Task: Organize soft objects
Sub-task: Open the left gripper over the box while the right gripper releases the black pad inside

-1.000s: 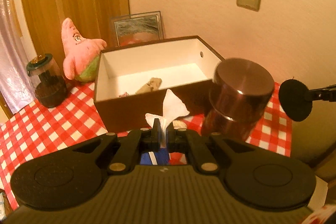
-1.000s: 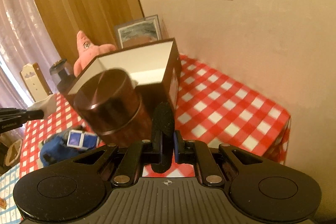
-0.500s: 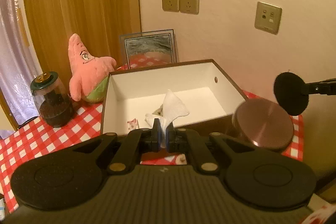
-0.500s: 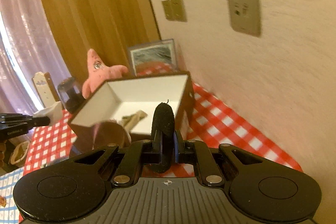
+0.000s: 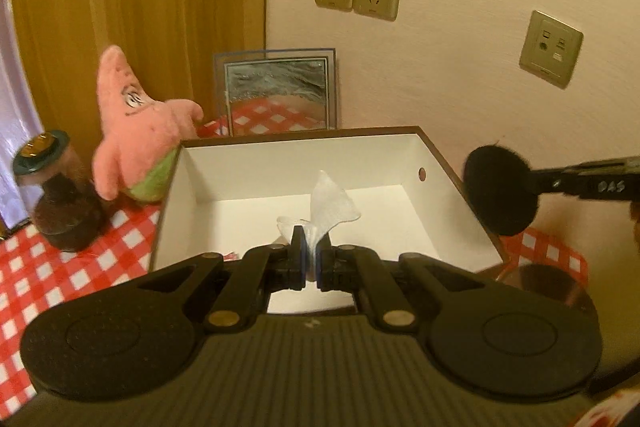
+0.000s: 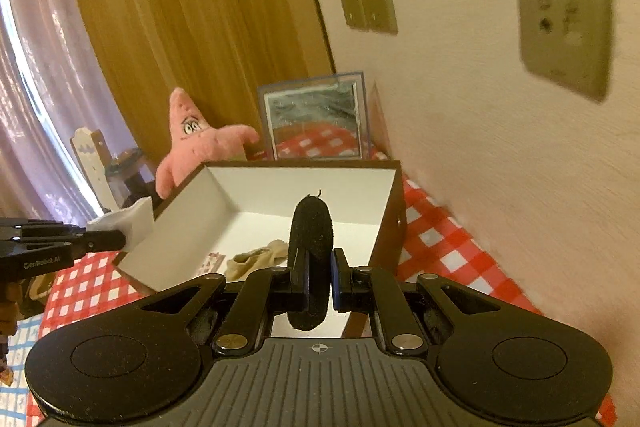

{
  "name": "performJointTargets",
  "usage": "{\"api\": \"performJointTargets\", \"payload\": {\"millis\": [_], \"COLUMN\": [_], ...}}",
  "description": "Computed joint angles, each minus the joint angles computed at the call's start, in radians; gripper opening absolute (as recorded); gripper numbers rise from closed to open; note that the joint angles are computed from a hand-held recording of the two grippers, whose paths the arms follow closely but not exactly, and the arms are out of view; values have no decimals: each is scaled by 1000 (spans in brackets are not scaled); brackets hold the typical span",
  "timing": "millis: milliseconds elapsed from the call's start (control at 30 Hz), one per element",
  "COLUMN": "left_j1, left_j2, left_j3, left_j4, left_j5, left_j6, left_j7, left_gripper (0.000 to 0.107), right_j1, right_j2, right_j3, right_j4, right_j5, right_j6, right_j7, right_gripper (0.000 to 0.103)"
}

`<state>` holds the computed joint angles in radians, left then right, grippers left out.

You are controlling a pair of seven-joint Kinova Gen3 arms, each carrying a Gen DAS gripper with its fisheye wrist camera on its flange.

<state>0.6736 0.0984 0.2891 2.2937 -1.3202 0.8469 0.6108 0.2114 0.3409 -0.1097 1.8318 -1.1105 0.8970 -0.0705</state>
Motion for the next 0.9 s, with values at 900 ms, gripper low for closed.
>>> {"api": "performJointTargets", "payload": {"millis": [900], "left_j1": [-155], "left_j2": [161], "left_j3": [-215], "left_j4": [-129], "left_j5": [-37], "left_j6": [-411], "left_j7": [-171], "left_gripper": [38], "right_j1": [-51], "right_j2": [176], "right_j3": [-143], "right_j4": [-167], "right_j5": [162], "right_j6": [-103], "right_j7": [-259], "right_gripper": [40]}}
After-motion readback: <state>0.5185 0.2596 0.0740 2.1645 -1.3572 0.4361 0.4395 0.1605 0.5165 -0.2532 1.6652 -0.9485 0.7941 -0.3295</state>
